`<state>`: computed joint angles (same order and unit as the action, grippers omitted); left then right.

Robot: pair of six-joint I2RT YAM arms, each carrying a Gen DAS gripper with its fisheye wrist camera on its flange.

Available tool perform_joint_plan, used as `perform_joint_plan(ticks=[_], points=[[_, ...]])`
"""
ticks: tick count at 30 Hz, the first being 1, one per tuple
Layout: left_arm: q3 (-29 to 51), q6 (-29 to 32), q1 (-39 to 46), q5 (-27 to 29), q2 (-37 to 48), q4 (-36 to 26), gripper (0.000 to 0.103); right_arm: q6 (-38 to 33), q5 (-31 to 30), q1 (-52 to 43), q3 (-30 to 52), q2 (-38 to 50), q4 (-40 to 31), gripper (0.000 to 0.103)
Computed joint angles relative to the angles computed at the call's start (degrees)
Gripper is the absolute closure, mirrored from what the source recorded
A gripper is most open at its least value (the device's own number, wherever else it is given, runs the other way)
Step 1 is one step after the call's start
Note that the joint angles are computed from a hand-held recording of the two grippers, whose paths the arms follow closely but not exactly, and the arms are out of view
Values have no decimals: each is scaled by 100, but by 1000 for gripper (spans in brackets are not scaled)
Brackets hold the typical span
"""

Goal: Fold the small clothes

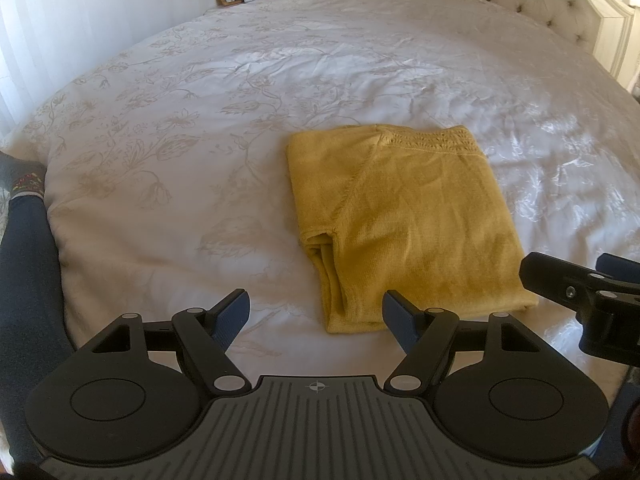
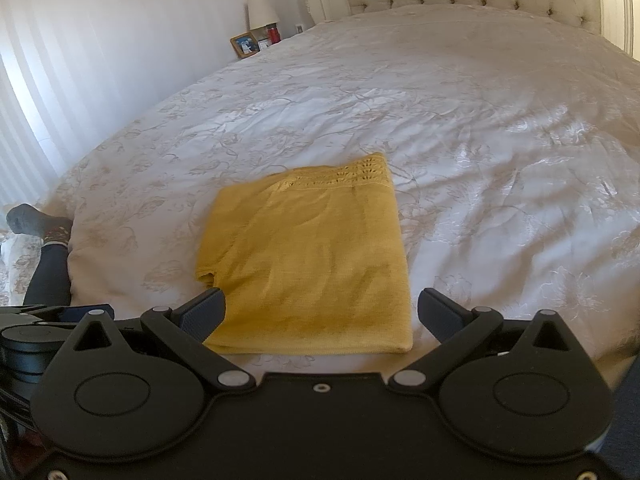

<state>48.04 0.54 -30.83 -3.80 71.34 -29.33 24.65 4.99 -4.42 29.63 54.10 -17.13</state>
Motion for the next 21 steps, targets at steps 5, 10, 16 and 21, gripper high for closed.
perform_joint_plan(ticks=[5,10,16,21], points=[[-11,-42,-34,-19,3,7,31,-55,-62,-44,-5,22,43,1],[-5,-25,-11,-3,5,3,31,-39,-47,-25,-8,22,46,1],[-37,-47,-27,-7,11,36,31,-45,-42,12,4,47,55,1],[-39,-53,-36,-10,8,33,31,-40,-42,25,2,54,66,1]])
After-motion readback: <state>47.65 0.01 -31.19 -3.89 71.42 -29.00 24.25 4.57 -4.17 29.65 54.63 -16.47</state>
